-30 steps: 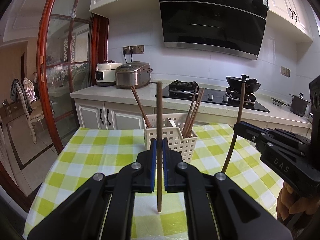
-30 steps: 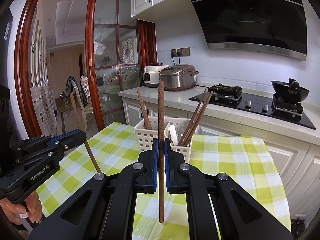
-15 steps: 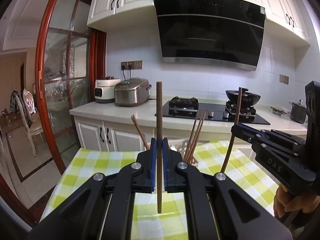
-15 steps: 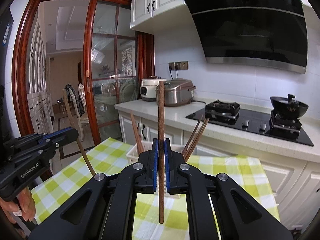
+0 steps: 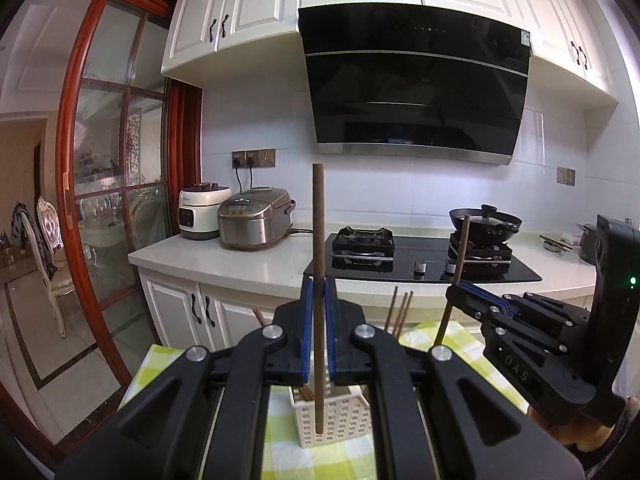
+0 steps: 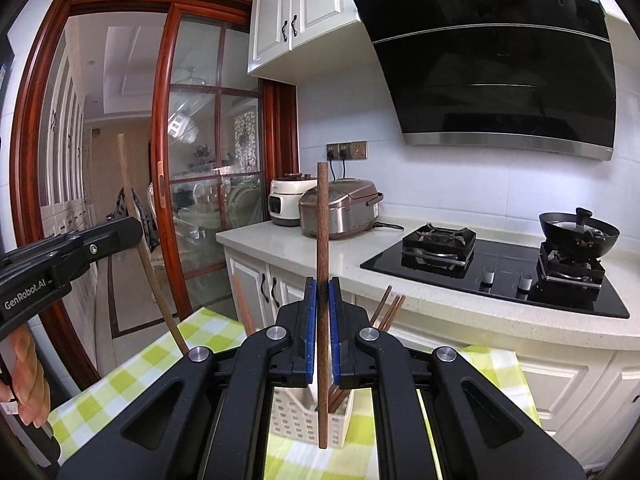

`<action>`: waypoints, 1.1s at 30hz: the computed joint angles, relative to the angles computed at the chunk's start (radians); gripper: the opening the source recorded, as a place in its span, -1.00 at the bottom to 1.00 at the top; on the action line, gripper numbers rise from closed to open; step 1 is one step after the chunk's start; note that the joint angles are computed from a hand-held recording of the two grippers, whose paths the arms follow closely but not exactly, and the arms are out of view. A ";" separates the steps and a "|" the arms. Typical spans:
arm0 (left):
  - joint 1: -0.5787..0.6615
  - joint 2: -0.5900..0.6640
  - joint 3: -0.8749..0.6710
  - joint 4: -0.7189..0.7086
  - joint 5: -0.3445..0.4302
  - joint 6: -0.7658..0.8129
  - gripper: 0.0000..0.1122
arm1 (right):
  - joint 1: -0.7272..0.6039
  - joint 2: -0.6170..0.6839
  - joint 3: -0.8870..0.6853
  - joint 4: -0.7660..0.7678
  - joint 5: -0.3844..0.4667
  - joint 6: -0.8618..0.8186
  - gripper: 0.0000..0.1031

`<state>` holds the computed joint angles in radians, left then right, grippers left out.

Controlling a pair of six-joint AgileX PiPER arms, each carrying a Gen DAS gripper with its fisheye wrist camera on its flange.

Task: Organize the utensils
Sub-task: 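Lower both chopsticks into the white basket and open both tools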

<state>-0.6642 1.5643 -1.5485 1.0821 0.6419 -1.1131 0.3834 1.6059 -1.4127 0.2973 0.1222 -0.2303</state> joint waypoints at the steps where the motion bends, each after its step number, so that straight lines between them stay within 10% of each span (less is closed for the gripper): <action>1: 0.011 0.013 -0.021 -0.018 -0.005 0.022 -0.89 | -0.002 0.015 -0.022 -0.003 0.008 0.003 -0.88; 16: 0.183 0.236 -0.315 -0.308 -0.081 0.249 -0.89 | 0.007 0.241 -0.284 -0.055 0.079 0.088 -0.88; 33: 0.259 0.319 -0.201 -0.584 -0.172 0.374 -0.89 | -0.001 0.368 -0.357 0.054 0.186 0.012 -0.88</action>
